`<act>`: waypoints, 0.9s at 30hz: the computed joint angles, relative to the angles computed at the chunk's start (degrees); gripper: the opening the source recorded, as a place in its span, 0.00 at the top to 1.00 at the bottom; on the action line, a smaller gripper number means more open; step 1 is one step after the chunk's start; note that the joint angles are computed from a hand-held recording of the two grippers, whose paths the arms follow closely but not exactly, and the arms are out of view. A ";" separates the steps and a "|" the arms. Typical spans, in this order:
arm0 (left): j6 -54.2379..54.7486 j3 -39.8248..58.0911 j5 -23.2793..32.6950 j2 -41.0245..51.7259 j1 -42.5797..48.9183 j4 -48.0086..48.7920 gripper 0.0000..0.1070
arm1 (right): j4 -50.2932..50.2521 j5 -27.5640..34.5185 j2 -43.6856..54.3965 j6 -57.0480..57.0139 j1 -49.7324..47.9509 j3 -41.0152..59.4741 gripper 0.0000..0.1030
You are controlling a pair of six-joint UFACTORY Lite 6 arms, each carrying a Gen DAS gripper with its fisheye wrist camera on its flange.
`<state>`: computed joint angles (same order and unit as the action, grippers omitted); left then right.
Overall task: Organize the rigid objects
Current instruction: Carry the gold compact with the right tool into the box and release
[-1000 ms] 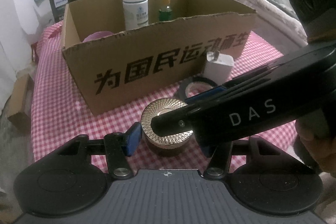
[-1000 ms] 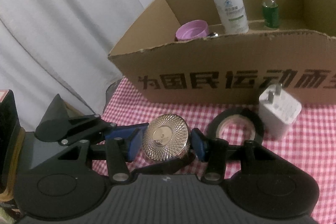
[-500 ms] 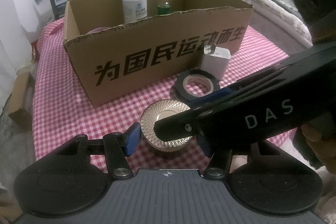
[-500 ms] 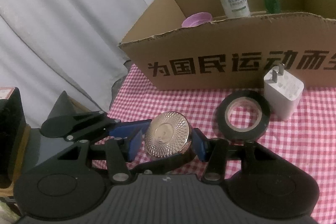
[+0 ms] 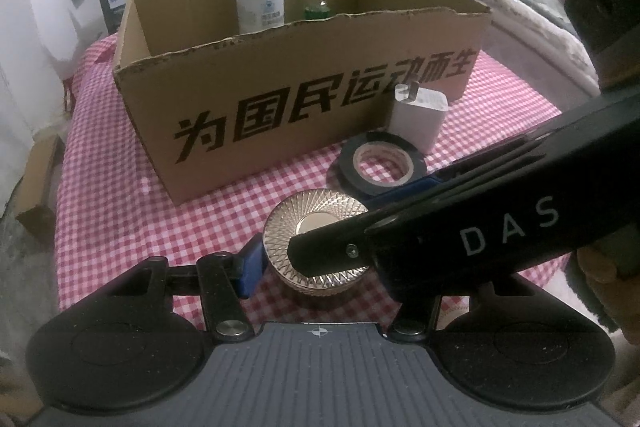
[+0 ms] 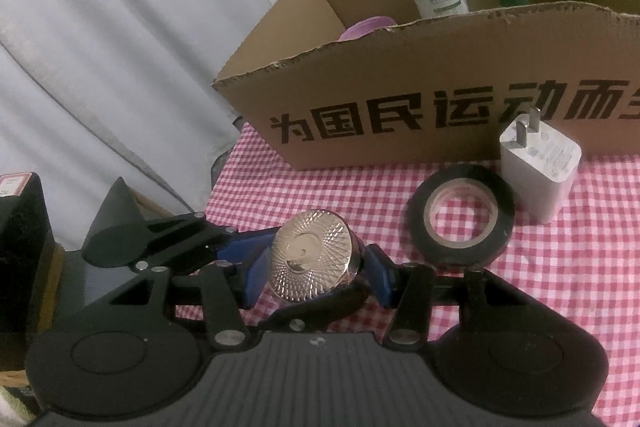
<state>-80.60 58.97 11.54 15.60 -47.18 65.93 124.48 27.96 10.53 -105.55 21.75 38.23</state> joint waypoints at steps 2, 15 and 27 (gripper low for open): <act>-0.51 -0.34 -0.02 -0.38 0.00 0.04 0.47 | -0.05 0.21 -0.06 -0.02 -0.02 -0.09 0.46; -4.17 -1.63 9.13 -10.51 -2.94 4.84 0.47 | -4.45 -2.35 -7.74 2.61 2.21 0.57 0.47; 20.53 27.13 8.21 2.86 2.43 -10.49 0.47 | -13.38 -4.89 -13.57 7.32 -3.37 11.66 0.46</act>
